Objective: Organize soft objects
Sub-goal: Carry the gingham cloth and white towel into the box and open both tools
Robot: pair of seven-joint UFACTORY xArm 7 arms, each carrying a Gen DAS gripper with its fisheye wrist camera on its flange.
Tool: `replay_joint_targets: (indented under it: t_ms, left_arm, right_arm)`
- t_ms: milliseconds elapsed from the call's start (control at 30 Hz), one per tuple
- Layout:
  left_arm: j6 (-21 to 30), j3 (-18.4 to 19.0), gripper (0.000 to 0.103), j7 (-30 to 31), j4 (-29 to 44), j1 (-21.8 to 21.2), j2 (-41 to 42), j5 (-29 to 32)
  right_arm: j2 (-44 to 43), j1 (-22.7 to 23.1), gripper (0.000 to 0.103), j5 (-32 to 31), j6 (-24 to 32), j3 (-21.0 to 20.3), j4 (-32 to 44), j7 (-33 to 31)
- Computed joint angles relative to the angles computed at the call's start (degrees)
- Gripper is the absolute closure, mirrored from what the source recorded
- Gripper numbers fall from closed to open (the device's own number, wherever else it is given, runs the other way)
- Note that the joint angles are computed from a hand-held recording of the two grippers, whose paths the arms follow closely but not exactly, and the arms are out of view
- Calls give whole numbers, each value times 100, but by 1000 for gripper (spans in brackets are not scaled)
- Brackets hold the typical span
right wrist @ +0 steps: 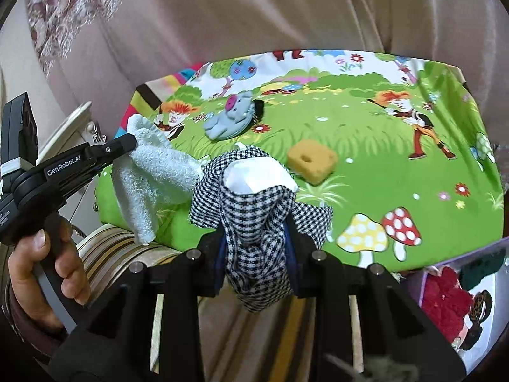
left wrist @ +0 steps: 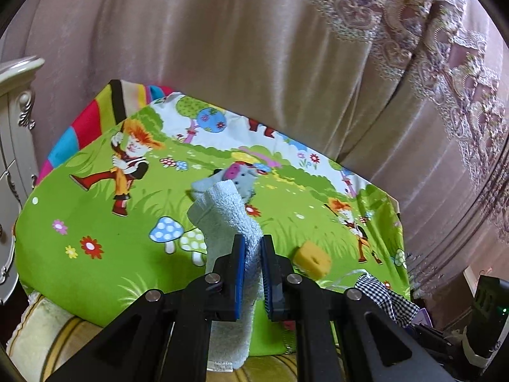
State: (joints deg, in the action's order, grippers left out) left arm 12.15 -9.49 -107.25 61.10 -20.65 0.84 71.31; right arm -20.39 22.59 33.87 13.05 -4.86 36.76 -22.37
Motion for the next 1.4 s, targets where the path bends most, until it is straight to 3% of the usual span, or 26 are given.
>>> replay_joint_targets:
  t_ms: [200, 333, 667, 933, 1400]
  left_arm:
    - [172, -129, 93, 474, 313, -230, 121, -322]
    - [205, -162, 93, 811, 628, -476, 298, -518]
    - [113, -52, 93, 1657, 1499, -1259, 897, -1052]
    - [-17, -139, 93, 3055, 2288, -1773, 1560, -2144]
    - [259, -887, 93, 5752, 3792, -2211, 2872, -4324]
  right_arm:
    - [-494, -65, 68, 99, 34, -320, -334, -142]
    - [-879, -367, 68, -148, 86, -438, -595, -53]
    - [-1721, -1802, 68, -1171, 436, -799, -962, 384]
    - [-1841, -2637, 68, -1688, 552, -1057, -1048, 445]
    - [-1643, -3494, 68, -2038, 454, -1216, -1118, 449]
